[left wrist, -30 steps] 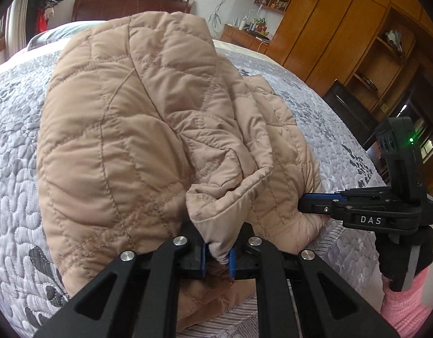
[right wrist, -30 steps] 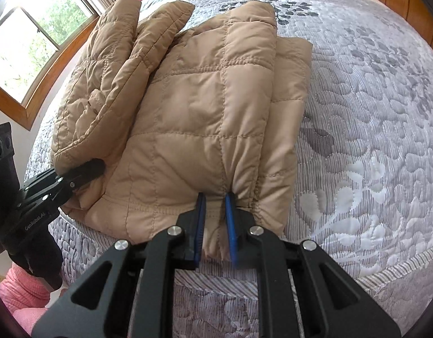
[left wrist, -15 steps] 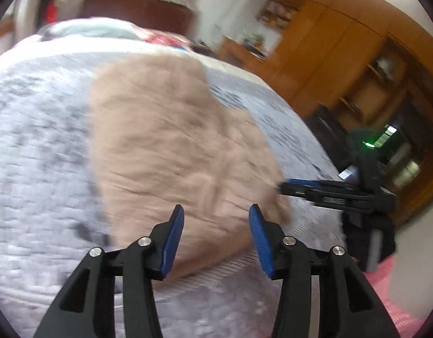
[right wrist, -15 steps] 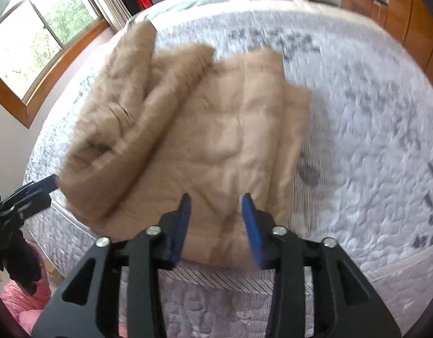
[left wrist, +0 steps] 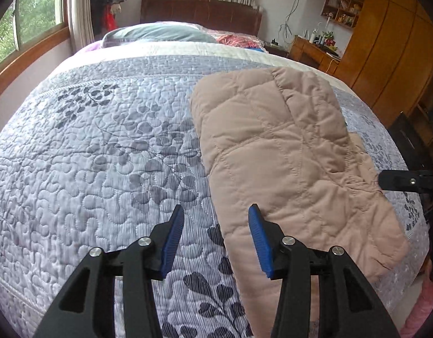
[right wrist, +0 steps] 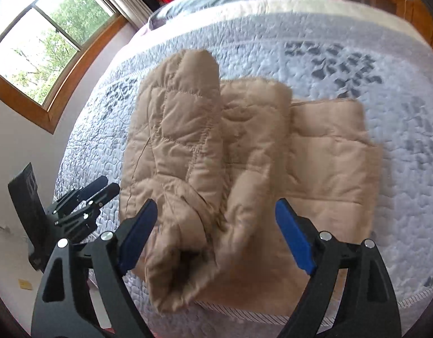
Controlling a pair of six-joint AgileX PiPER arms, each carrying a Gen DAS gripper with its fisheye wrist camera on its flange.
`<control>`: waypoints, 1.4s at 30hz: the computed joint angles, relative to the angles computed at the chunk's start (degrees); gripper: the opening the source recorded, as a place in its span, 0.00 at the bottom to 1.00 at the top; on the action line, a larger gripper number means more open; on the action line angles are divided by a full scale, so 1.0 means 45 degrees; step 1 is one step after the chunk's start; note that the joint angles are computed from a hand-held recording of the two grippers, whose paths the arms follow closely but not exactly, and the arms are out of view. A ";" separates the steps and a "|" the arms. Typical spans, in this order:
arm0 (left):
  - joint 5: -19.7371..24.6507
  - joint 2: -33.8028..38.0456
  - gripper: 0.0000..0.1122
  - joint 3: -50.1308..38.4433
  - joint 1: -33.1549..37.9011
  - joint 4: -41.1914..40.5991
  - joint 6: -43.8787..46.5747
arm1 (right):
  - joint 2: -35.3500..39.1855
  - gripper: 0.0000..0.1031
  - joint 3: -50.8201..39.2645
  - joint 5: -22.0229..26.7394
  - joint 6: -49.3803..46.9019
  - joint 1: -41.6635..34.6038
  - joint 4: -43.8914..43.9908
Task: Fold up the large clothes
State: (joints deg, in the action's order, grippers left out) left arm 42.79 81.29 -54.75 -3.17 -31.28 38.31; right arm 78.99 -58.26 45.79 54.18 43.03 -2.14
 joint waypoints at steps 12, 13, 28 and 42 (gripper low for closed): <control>-0.0606 0.1009 0.42 -0.0231 -0.0094 -0.0630 0.0334 | 0.1797 0.24 -0.0612 -0.0598 -0.0877 -0.0292 0.0696; -0.0579 0.0972 0.42 -0.0247 -0.0076 -0.0618 0.0270 | 0.1746 0.20 -0.0598 -0.0607 -0.0872 -0.0258 0.0604; -0.0834 -0.1373 0.43 0.0124 -0.1446 -0.0434 -0.0486 | -0.2037 0.14 -0.0957 0.2666 0.2229 0.2479 -0.3715; -0.1796 -0.1138 0.43 0.0353 -0.4133 0.1689 -0.2972 | -0.5232 0.14 0.2718 0.1575 0.2757 0.1329 -0.3072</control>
